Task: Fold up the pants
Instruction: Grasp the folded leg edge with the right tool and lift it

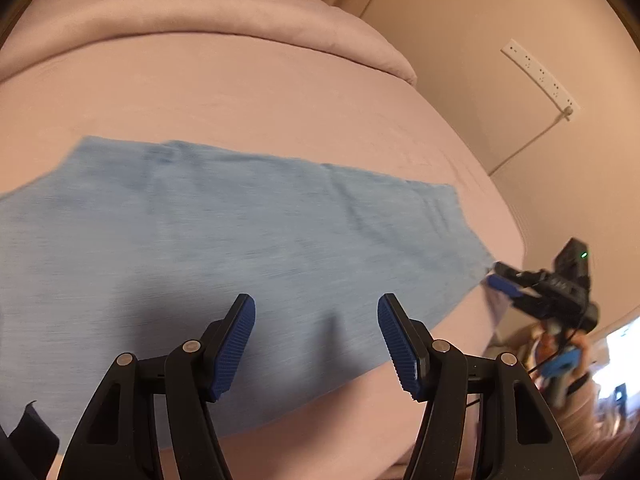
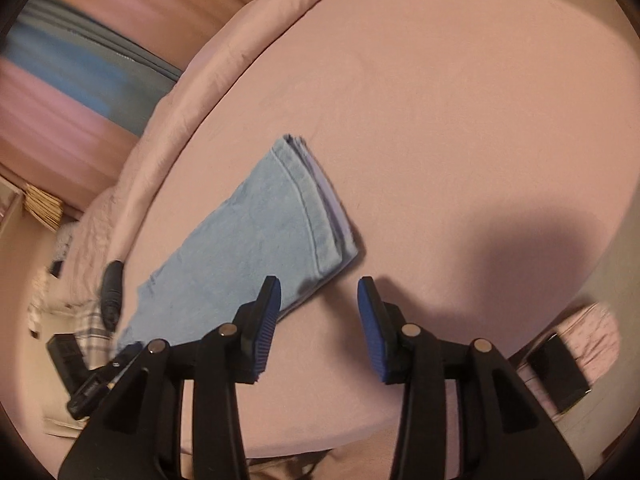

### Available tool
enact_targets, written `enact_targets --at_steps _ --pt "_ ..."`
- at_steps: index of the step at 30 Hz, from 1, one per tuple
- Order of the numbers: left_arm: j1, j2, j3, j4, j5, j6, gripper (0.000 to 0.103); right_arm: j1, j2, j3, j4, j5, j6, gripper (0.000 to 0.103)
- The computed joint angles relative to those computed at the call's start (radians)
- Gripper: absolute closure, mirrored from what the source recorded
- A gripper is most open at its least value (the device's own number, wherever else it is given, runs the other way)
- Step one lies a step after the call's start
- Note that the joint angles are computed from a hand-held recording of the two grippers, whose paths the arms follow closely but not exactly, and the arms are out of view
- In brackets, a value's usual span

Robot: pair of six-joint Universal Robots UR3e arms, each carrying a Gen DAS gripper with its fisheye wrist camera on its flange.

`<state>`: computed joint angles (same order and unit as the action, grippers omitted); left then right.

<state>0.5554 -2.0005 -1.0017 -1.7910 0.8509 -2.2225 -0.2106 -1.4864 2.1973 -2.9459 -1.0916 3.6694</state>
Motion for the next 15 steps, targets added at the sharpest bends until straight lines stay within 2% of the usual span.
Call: enact_targets --at_steps 4,6,7,8,9,12,15 --pt "-0.051 -0.018 0.007 0.014 -0.012 -0.04 0.039 0.032 0.12 -0.009 -0.168 -0.021 0.065 0.063" --pt "-0.094 -0.085 0.06 0.016 0.022 -0.1 0.039 0.054 0.212 -0.008 -0.328 -0.049 0.129 0.067" --pt "-0.112 -0.1 0.061 0.032 0.038 -0.136 0.04 0.063 0.227 -0.003 -0.366 -0.069 0.143 0.073" --pt "-0.105 -0.09 0.023 0.069 0.011 -0.152 0.039 0.074 0.237 -0.005 -0.384 -0.093 0.146 0.078" --pt "-0.098 -0.09 0.025 0.058 0.002 -0.154 0.039 0.087 0.248 -0.015 -0.398 -0.113 0.149 0.079" --pt "-0.076 -0.146 0.137 -0.071 -0.011 -0.134 0.039 0.088 0.219 -0.001 -0.408 -0.11 0.149 0.089" --pt "-0.057 -0.193 0.229 -0.174 -0.029 -0.137 0.039 0.141 0.172 -0.031 -0.36 -0.188 0.086 0.091"
